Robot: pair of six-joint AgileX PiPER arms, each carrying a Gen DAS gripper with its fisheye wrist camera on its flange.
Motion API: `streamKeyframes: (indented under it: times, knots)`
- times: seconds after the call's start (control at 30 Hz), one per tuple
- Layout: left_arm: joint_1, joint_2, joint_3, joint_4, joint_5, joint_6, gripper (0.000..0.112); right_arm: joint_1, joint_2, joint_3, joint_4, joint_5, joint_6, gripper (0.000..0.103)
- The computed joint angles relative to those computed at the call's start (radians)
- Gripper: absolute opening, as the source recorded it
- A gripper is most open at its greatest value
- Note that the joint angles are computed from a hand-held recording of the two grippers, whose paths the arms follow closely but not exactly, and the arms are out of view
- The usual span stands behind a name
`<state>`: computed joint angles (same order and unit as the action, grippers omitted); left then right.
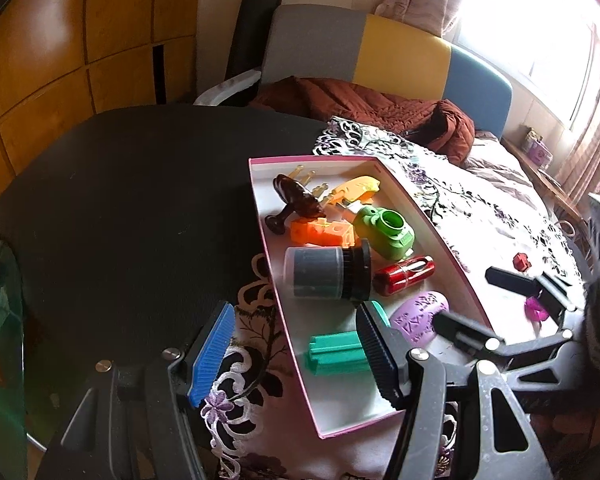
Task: Organize rigid objects
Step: 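Move both grippers back toward the red puzzle piece and magenta cup, then grasp the red puzzle piece with the left gripper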
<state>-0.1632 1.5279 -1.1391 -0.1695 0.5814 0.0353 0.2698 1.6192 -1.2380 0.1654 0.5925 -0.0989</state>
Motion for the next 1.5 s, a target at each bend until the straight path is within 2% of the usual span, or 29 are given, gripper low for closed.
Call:
streamKeyframes:
  times: [0.3,0.67,0.8,0.93,0.97,1.07,1.17,1.3,1.5]
  knots:
    - [-0.043,-0.003,-0.011,0.026,0.007,-0.007,0.064,-0.129,-0.045,-0.001,0.003,0.012,0.004,0.099]
    - [-0.123,0.019,-0.045,0.105,0.028,-0.056,0.064,-0.399,-0.059,-0.048,-0.07,0.01,-0.015,0.101]
    - [-0.153,0.036,-0.074,0.127,0.039,-0.076,0.064,-0.518,-0.045,-0.031,-0.188,-0.065,0.105,0.101]
    - [-0.195,0.064,-0.115,0.163,0.054,-0.101,0.064,-0.647,0.009,-0.041,-0.255,-0.088,0.268,0.101]
    - [-0.207,0.073,-0.126,0.171,0.058,-0.11,0.064,-0.68,0.029,-0.066,-0.227,-0.059,0.288,0.101]
    - [-0.23,0.099,-0.153,0.161,0.07,-0.113,0.064,-0.765,0.045,-0.085,-0.039,-0.05,0.236,0.102]
    - [-0.255,0.124,-0.18,0.155,0.086,-0.115,0.064,-0.799,0.065,-0.107,0.026,-0.004,0.219,0.102]
    - [-0.279,0.156,-0.225,0.123,0.112,-0.088,0.064,-0.805,0.059,-0.095,0.017,0.001,0.259,0.102]
    - [-0.328,0.239,-0.366,0.042,0.168,-0.022,0.064,-0.843,0.071,-0.097,0.097,0.021,0.233,0.102]
